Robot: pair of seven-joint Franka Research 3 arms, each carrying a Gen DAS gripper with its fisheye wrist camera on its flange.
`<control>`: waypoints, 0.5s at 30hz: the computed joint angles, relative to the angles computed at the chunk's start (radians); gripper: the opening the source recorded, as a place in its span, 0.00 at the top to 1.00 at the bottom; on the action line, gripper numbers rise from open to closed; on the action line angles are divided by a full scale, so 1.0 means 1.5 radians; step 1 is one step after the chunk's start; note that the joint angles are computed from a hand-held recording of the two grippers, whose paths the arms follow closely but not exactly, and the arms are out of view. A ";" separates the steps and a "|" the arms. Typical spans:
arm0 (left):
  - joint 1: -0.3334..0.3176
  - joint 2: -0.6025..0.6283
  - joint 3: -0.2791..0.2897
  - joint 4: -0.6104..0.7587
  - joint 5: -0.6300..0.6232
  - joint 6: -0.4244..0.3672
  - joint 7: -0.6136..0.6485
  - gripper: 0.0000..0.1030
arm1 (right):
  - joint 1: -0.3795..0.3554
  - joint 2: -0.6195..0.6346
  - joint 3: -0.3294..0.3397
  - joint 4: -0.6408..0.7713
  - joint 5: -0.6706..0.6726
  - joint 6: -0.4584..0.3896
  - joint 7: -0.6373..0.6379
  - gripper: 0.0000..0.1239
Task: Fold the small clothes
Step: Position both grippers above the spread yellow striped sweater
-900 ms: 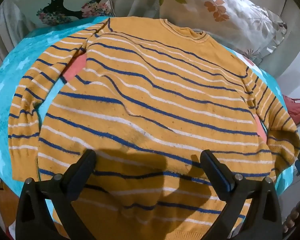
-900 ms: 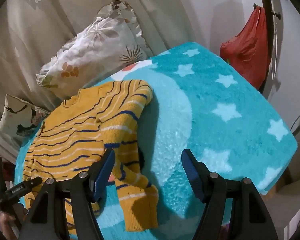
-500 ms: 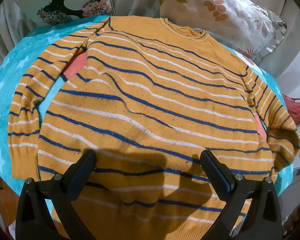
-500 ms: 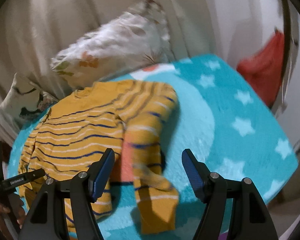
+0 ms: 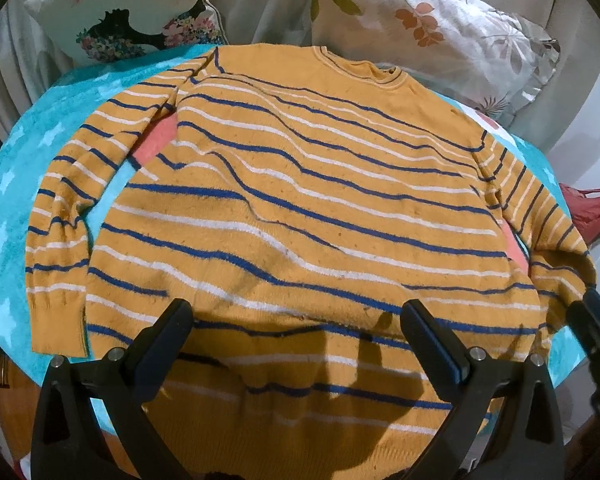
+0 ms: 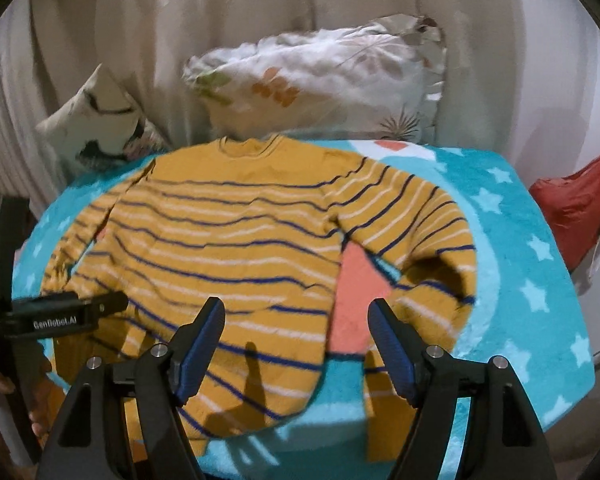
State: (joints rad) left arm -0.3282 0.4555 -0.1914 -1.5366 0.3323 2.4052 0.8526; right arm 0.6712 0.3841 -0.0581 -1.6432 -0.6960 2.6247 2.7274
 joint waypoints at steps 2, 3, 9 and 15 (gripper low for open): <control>-0.001 -0.005 0.000 -0.008 0.001 0.005 -0.005 0.00 | 0.002 0.011 0.008 0.020 0.016 -0.033 -0.022 0.37; 0.001 -0.006 -0.002 -0.007 -0.004 0.000 -0.001 0.00 | 0.005 0.012 0.007 0.022 0.016 -0.041 -0.022 0.37; -0.001 -0.029 0.000 -0.051 0.008 0.033 -0.020 0.00 | 0.007 0.014 0.013 0.024 0.037 -0.077 -0.020 0.37; 0.011 -0.045 -0.005 -0.081 -0.001 0.064 -0.019 0.00 | 0.010 0.016 0.017 0.029 0.043 -0.089 -0.013 0.37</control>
State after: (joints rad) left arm -0.3114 0.3876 -0.1987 -1.6576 0.3311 2.5017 0.8241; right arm 0.6855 0.4084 -0.0332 -1.5991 -0.6310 2.4906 2.7073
